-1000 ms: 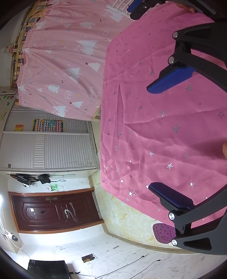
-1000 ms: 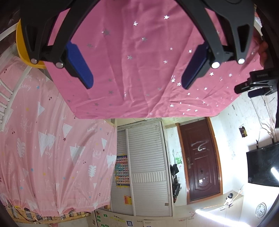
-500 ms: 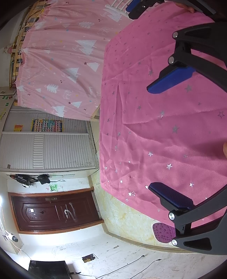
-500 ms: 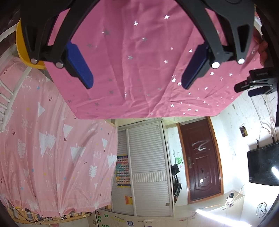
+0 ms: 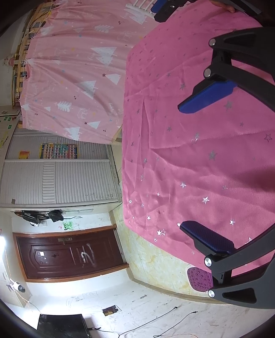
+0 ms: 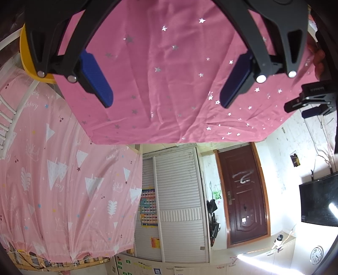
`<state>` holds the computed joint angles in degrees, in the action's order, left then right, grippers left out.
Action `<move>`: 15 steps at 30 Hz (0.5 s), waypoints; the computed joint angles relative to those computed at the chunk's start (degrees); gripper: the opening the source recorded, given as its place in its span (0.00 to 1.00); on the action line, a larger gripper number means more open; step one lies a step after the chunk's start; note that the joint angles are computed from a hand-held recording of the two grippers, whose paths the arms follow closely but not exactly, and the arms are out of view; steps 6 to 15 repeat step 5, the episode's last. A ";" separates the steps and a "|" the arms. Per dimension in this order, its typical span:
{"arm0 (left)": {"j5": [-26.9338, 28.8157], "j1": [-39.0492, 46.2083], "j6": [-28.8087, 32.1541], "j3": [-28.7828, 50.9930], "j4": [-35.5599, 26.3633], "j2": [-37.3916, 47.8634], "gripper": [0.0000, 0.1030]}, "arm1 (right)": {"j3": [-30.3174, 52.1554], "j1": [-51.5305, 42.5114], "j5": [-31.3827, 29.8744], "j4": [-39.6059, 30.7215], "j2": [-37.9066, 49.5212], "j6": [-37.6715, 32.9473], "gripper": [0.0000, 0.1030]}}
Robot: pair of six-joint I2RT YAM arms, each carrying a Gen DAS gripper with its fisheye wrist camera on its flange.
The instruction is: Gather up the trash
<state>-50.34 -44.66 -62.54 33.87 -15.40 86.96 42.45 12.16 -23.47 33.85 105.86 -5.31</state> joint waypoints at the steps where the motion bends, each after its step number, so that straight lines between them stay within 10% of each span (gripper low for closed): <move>1: 0.05 0.04 -0.06 0.07 -0.15 0.09 0.92 | -0.01 0.06 0.13 0.02 -0.01 0.04 0.94; 15: 0.09 0.09 0.28 0.33 -0.32 0.22 0.92 | 0.03 0.02 0.10 -0.07 -0.05 0.00 0.94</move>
